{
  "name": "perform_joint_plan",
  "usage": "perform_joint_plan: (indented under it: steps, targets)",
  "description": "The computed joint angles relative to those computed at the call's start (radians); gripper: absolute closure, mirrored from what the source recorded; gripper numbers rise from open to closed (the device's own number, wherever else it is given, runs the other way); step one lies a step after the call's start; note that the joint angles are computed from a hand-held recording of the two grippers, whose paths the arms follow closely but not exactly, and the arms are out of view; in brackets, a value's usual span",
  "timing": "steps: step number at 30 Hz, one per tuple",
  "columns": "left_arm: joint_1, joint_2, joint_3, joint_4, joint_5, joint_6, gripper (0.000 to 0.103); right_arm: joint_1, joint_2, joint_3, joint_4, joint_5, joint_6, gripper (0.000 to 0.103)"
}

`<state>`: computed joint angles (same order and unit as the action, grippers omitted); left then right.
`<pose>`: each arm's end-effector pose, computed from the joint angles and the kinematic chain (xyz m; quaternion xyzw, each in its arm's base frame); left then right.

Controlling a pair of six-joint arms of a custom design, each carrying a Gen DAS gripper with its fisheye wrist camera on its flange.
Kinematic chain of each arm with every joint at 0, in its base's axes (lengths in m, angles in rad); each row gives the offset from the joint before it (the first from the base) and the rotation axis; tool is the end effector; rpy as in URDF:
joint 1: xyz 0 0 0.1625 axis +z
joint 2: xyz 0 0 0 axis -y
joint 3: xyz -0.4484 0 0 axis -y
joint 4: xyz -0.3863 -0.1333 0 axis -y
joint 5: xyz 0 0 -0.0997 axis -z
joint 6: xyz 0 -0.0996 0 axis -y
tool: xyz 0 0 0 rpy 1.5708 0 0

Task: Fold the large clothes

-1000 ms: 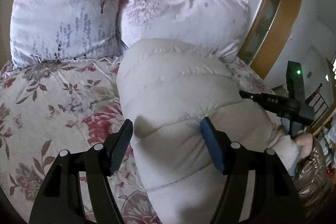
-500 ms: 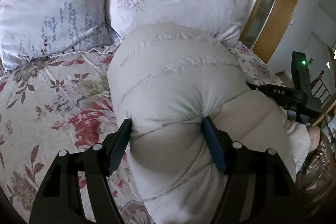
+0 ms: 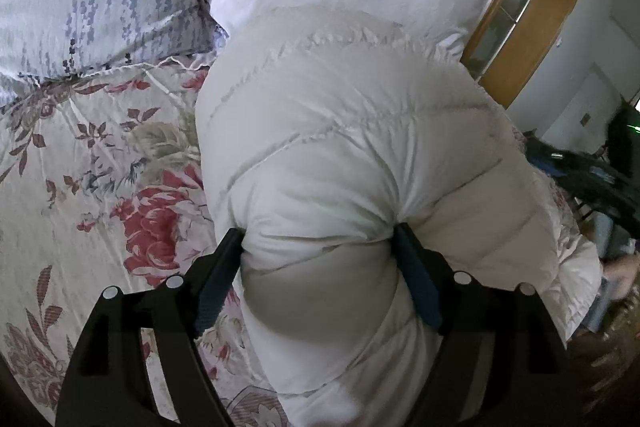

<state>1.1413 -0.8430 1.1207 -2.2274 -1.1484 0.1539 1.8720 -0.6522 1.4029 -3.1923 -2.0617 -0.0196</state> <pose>-0.1732 -0.7962 0.3439 0.2383 0.9311 -0.2107 0.1786 0.3110 -0.7100 0.1908 0.0393 -0.8846 0.4360 0.1607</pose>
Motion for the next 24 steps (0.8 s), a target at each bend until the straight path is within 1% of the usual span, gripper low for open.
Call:
perform_joint_plan:
  steps: [2, 6, 8, 10, 12, 14, 15, 17, 19, 24]
  targets:
    - [0.0, 0.002, -0.004, 0.005, 0.0, -0.004, 0.025, 0.019, -0.028, 0.056, -0.027, 0.037, -0.046, 0.066]
    - [0.001, 0.003, -0.009, 0.012, 0.0, -0.009, 0.024, 0.041, -0.055, 0.142, -0.033, 0.08, -0.104, 0.066]
    - [0.002, 0.003, -0.011, 0.013, 0.0, -0.011, 0.024, 0.043, -0.058, 0.169, -0.012, 0.077, -0.101, 0.066]
    - [0.002, 0.004, -0.013, 0.016, -0.001, -0.013, 0.023, 0.045, -0.051, 0.179, 0.001, 0.036, -0.101, 0.069]
    - [0.003, 0.003, -0.012, 0.017, -0.007, -0.016, 0.022, 0.035, -0.037, 0.179, 0.04, -0.009, -0.073, 0.07]
    - [0.002, 0.003, -0.009, 0.015, -0.01, -0.016, 0.022, 0.015, -0.034, 0.188, 0.047, 0.009, -0.033, 0.07]
    - [0.001, 0.002, -0.006, 0.01, -0.01, -0.015, 0.022, 0.007, -0.031, 0.19, 0.042, 0.019, -0.024, 0.07]
    - [-0.003, -0.011, 0.018, -0.026, -0.016, 0.003, 0.022, 0.001, -0.02, 0.185, 0.036, 0.015, -0.025, 0.07]
    - [-0.011, -0.034, 0.049, -0.056, -0.023, 0.017, 0.028, -0.002, -0.017, 0.18, 0.04, 0.015, -0.021, 0.07]
    - [-0.041, -0.144, 0.189, -0.133, -0.071, 0.08, 0.029, -0.004, -0.016, 0.174, 0.048, 0.016, -0.014, 0.07]
